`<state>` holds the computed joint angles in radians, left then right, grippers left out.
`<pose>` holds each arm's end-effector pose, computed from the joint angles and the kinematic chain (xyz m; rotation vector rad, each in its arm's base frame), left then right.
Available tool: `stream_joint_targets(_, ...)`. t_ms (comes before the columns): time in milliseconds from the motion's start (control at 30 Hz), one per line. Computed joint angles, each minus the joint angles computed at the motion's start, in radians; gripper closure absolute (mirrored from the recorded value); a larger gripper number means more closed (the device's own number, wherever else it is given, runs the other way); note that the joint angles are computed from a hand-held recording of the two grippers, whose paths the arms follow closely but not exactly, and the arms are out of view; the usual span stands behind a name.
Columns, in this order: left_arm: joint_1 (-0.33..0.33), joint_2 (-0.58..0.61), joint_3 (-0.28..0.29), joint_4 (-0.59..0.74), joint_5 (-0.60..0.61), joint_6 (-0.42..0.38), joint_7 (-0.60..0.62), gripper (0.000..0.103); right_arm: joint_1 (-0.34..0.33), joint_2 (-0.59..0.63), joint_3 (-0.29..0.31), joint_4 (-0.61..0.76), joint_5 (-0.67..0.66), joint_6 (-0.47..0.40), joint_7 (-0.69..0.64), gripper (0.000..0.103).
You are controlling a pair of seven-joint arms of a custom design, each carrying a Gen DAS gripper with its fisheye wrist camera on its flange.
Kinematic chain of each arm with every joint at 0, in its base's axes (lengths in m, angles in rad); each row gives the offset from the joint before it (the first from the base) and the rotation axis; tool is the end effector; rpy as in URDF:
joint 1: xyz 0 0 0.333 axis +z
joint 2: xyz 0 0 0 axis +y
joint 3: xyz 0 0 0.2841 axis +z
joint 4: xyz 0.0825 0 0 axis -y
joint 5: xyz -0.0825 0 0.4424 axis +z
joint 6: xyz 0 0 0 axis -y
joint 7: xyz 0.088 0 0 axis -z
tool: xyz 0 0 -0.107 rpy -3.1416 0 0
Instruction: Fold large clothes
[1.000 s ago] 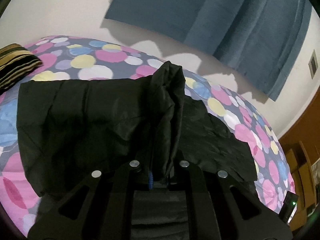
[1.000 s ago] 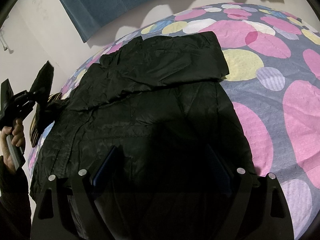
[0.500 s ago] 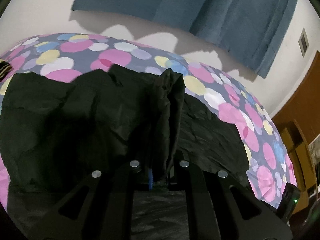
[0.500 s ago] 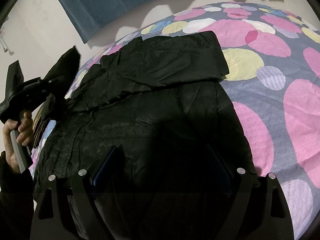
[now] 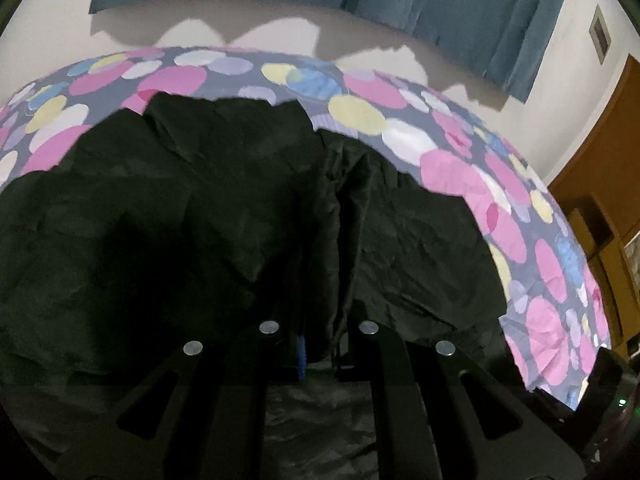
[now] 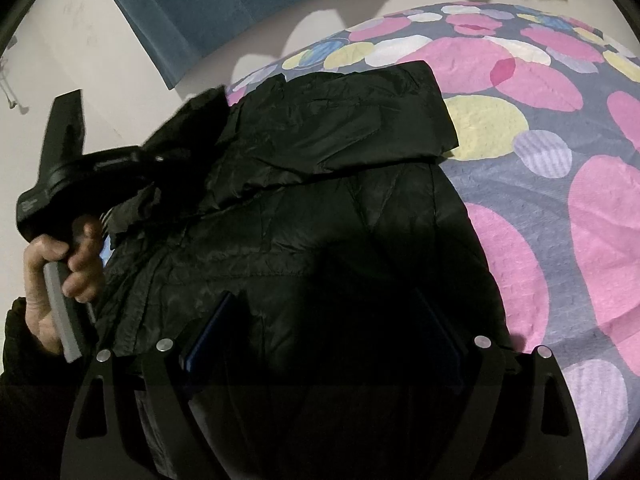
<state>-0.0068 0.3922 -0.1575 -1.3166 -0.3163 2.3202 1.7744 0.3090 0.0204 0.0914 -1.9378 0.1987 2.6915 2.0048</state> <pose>0.7592 -0.1092 0.5520 -1.7669 2.1470 -0.9716 0.6158 0.2533 0.5035 -1.5386 1.8444 -0.1551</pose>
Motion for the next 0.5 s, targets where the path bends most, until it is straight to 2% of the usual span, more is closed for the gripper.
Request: stream_joint_targets(500,-0.024,0.022,0.005,-0.002,0.052,-0.019,-0.030,0.095,-0.001,0.001,0.001,-0.003,0.022,0.008,-0.015,0.016)
